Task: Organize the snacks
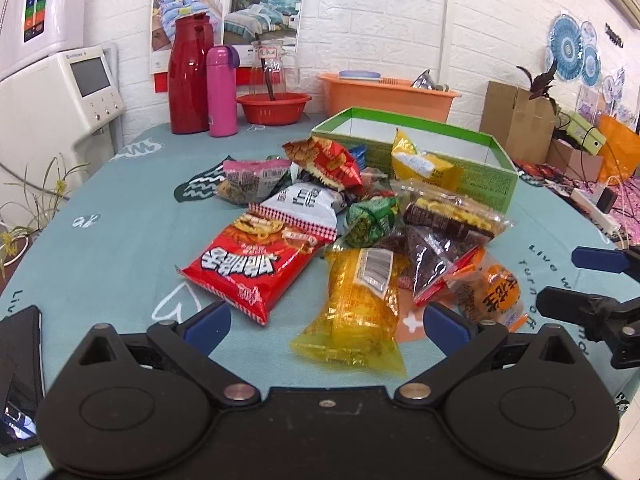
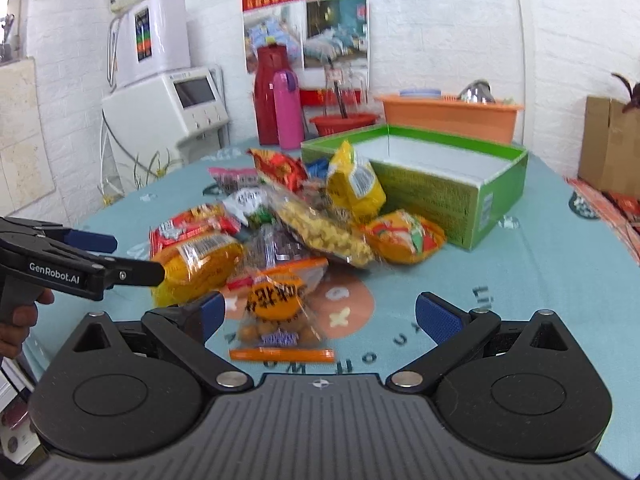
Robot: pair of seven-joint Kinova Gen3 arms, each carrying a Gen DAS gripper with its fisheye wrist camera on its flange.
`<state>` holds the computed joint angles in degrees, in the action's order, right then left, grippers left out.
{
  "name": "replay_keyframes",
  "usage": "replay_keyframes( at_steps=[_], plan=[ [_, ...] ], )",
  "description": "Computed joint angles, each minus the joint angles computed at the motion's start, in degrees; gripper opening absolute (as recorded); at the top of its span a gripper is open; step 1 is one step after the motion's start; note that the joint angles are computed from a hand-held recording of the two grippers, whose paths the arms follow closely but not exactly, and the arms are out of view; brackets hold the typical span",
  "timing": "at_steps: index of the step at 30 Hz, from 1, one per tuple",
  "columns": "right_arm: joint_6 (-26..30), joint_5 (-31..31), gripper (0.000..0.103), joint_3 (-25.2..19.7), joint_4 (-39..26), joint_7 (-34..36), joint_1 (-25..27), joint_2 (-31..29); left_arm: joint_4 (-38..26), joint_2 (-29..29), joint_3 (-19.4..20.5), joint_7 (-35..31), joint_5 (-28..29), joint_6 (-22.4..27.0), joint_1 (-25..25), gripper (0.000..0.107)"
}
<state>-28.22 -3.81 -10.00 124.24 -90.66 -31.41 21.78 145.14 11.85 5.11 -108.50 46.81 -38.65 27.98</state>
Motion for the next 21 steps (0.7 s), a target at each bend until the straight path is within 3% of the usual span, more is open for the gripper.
replay_keyframes(
  at_steps=[3, 9, 12, 16, 17, 18, 19, 20, 21],
  plan=[
    [-2.05, 1.44, 0.103, -1.0, -0.3, -0.58, 0.72, 1.21, -0.21, -0.87, -0.15, 0.87, -4.14, 0.9, -1.69, 0.103],
    [9.33, 5.29, 0.103, -2.34, -6.33, -2.38, 1.46, 3.05, -5.75, 0.03, -1.7, -0.02, -11.38, 11.67, -6.61, 0.103],
    [11.36, 4.39, 0.103, -1.54, -7.99, -2.45, 0.48, 3.77, -7.69, 1.02, -2.11, 2.9, -17.19, 15.54, -9.09, 0.103],
    [12.49, 4.15, 0.103, -1.24, -9.51, -2.59, 0.1, 4.76, -10.19, 2.81, -3.83, 2.84, -20.86, 19.62, -9.77, 0.103],
    [12.63, 3.98, 0.103, -0.94, -9.72, -2.45, -0.19, 4.87, -11.13, 3.36, -3.14, 3.69, -23.08, 21.85, -11.54, 0.098],
    [12.79, 3.6, 0.103, -0.1, -9.89, -2.33, -0.99, 4.96, -11.8, 4.26, -2.55, 5.3, -25.2, 23.16, -12.83, 0.078],
    [13.47, 3.25, 0.103, 0.03, -10.28, -1.96, -1.09, 5.12, -12.08, 5.02, -2.74, 6.46, -26.4, 23.53, -13.07, 0.069],
    [14.24, 3.84, 0.103, -0.88, -10.71, -2.2, -0.13, 5.37, -11.77, 4.89, -3.74, 6.69, -26.84, 22.96, -12.24, 0.076],
    [14.72, 5.36, 0.103, -2.86, -11.02, -3.16, 1.9, 5.73, -11.7, 5.21, -5.62, 6.08, -26.37, 22.41, -10.36, 0.073]
  ],
)
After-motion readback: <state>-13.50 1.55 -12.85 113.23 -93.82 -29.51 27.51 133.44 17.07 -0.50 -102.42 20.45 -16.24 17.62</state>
